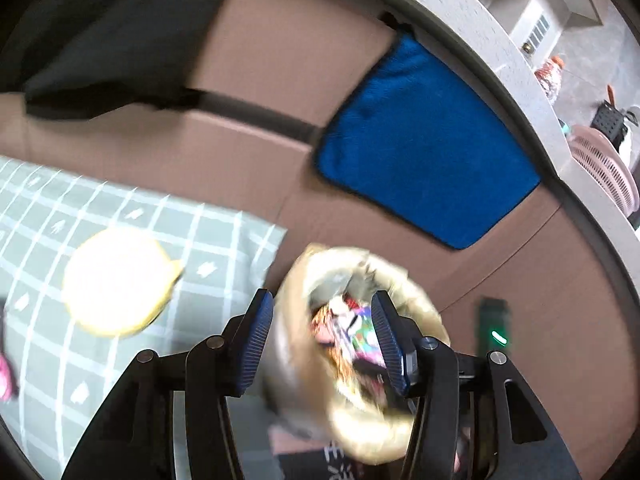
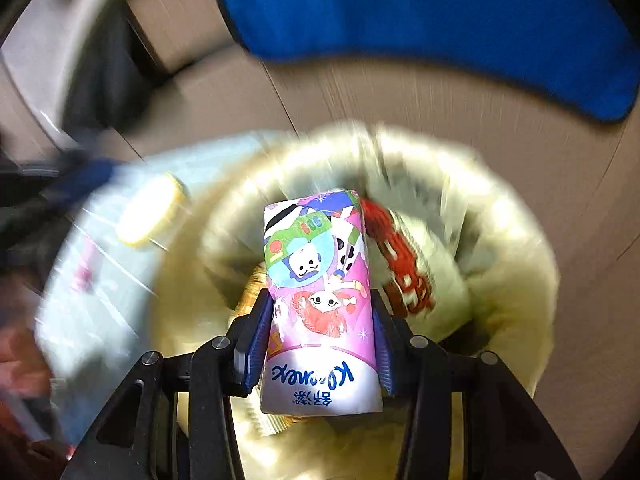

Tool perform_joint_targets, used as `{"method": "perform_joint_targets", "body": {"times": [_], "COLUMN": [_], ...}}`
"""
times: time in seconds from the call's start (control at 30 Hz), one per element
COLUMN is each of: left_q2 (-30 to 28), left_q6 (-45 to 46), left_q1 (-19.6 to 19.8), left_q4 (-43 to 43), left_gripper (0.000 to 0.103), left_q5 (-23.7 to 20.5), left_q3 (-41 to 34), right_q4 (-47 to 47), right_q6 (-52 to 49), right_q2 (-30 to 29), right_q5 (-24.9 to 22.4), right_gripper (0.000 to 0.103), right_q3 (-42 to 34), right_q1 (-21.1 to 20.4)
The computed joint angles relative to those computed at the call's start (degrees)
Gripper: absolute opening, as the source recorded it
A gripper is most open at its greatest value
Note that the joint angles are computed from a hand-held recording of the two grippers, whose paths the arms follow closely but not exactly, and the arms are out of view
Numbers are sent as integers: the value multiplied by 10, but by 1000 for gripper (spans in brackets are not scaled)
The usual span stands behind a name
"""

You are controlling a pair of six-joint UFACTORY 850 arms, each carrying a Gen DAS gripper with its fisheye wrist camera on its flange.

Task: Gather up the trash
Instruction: 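Open the left gripper to drop the snack bag while the right gripper lowers the Kleenex pack into the bin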

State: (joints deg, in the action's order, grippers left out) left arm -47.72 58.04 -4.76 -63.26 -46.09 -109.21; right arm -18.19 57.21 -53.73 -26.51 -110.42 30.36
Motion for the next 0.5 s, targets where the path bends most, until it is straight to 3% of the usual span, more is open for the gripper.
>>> {"method": "perform_joint_targets", "body": {"times": [0.17,0.37,0.5], "left_q2": [62,74,84], "left_q6": [65,87,109], "left_q1": [21,37,41], "left_q4": [4,-1,-6], "left_gripper": [52,52,52], "left_q5": [50,40,50], "left_q3": [87,117,138], "right_q4": [40,-24,-123], "right_q6": [-29,43,136], "right_q2": [-41,-23,10], "right_q5": [-78,-68,-75], "right_gripper": [44,46,51], "right_q3": [-70,-49,-8], "right_q1": [-7,4,24]}}
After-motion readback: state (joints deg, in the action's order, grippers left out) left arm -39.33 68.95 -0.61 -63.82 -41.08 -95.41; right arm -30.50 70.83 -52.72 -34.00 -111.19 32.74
